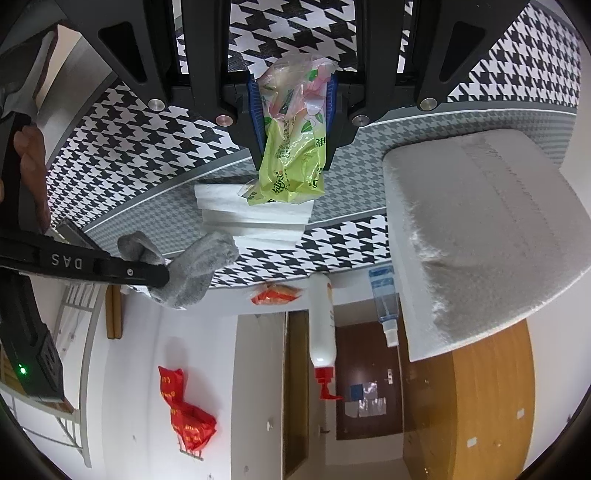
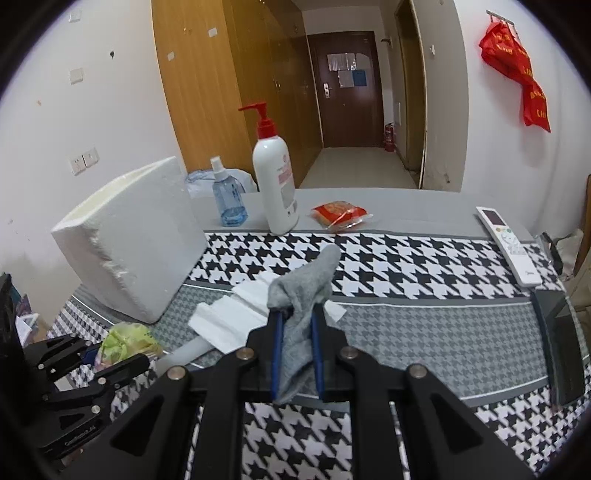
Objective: Organize soft objects
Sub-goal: 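Grasp the grey sock with the right tool while the left tool holds the snack packet, then carry the snack packet and grey sock up over the white foam box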
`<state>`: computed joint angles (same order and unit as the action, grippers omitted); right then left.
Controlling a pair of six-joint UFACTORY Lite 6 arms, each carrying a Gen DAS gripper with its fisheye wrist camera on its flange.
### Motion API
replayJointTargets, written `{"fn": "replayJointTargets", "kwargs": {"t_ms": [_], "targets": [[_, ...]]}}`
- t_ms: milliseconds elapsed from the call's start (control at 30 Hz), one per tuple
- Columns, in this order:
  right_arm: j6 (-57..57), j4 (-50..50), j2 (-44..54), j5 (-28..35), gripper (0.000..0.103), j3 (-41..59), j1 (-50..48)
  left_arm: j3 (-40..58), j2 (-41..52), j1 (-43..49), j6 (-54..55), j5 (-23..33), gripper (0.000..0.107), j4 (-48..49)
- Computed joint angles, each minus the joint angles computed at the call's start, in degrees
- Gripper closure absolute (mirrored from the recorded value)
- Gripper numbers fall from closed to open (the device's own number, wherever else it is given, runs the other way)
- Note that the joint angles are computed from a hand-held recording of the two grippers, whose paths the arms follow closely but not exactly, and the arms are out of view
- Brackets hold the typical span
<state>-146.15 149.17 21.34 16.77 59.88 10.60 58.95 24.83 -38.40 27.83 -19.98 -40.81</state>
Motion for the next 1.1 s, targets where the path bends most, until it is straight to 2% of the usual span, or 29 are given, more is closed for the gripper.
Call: {"fn": "replayJointTargets", "kwargs": {"t_ms": [500, 1100], "targets": [[-15.94, 18.75, -9.23, 0.9, 0.085, -8.78, 3.98, -6.44, -7.05, 0.03, -1.0, -2.67, 0.079, 1.24], [-24.08, 28.17, -15.56, 2.08, 0.085, -14.72, 7.53, -11.61, -12.79, -1.61, -0.02, -5.27, 0.079, -0.14]]}}
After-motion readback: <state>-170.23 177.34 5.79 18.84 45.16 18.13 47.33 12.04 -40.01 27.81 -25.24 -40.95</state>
